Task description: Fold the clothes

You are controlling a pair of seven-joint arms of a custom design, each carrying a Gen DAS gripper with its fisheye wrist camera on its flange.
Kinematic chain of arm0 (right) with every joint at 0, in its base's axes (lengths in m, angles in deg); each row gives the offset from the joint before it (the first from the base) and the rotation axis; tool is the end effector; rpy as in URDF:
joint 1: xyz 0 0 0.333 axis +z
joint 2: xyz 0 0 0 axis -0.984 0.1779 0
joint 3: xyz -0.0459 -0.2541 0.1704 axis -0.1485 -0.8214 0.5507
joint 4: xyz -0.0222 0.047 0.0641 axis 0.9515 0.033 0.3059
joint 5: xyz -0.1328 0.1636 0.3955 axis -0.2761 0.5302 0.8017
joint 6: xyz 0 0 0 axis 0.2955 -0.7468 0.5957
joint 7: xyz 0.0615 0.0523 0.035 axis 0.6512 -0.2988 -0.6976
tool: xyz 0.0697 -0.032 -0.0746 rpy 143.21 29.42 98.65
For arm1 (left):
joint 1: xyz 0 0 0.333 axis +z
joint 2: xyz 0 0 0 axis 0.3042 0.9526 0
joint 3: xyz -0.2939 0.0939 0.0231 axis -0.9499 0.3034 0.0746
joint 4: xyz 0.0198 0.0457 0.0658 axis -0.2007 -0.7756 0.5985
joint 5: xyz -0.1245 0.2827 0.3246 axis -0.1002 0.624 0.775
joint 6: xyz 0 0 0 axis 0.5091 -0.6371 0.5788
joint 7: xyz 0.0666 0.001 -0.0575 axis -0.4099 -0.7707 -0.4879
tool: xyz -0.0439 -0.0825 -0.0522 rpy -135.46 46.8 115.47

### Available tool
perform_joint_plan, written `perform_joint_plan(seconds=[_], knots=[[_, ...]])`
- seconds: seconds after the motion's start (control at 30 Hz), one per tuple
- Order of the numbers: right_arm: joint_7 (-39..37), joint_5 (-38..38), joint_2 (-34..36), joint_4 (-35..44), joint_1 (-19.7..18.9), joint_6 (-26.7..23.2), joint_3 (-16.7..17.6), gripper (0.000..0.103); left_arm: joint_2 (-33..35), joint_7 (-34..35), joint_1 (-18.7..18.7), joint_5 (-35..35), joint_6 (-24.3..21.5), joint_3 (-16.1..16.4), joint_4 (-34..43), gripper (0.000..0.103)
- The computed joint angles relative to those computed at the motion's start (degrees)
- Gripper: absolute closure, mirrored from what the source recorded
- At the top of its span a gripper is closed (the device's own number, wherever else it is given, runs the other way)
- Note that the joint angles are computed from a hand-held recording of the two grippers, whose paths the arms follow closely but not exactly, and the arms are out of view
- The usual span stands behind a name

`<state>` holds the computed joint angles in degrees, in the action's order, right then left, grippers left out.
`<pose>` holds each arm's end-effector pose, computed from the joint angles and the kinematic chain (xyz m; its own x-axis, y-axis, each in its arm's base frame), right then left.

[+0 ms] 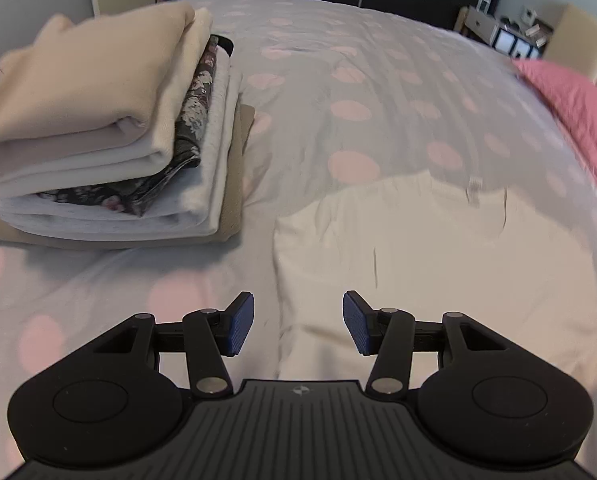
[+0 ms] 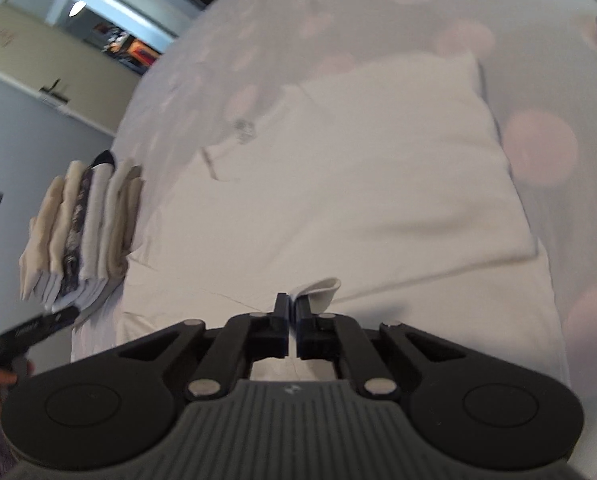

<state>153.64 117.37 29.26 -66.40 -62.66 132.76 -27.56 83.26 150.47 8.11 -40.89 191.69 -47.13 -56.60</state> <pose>0.4546 0.0554 0.3911 -0.1675 -0.7749 -0.6095 -0.8222 0.4509 -0.3473 0.5750 -0.2091 0.4233 -0.1465 -0.9836 0.1048 -0.8476 0.0702 -0.5259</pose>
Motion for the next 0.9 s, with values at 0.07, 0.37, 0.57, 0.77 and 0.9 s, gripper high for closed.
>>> perform_joint_plan(seconds=[0.07, 0.37, 0.57, 0.77, 0.9], knots=[[-1.28, -0.40, -1.49, 0.11, -0.16, -0.41, -0.51, 0.100, 2.17, -0.22, 0.19, 0.10, -0.71, 0.03, 2.25, 0.056], [-4.36, -7.18, 0.84, 5.91, -5.77, 1.44, -1.43, 0.100, 8.96, -0.54, 1.36, -3.23, 0.73, -0.66, 8.19, 0.056], [0.19, -11.00, 8.61, 7.76, -9.30, 2.45, -0.64, 0.100, 14.93, 0.63, 1.95, -2.33, 0.39, -1.81, 13.63, 0.056], [0.85, -10.59, 10.44, 7.69, -9.97, 1.87, -0.36, 0.100, 20.65, -5.08, -0.10, 7.98, -2.02, -0.03, 18.10, 0.056], [0.46, -10.62, 10.28, 7.52, -10.07, 1.84, -0.28, 0.100, 22.16, -3.85, 2.59, 2.66, 0.36, -2.76, 17.78, 0.056]])
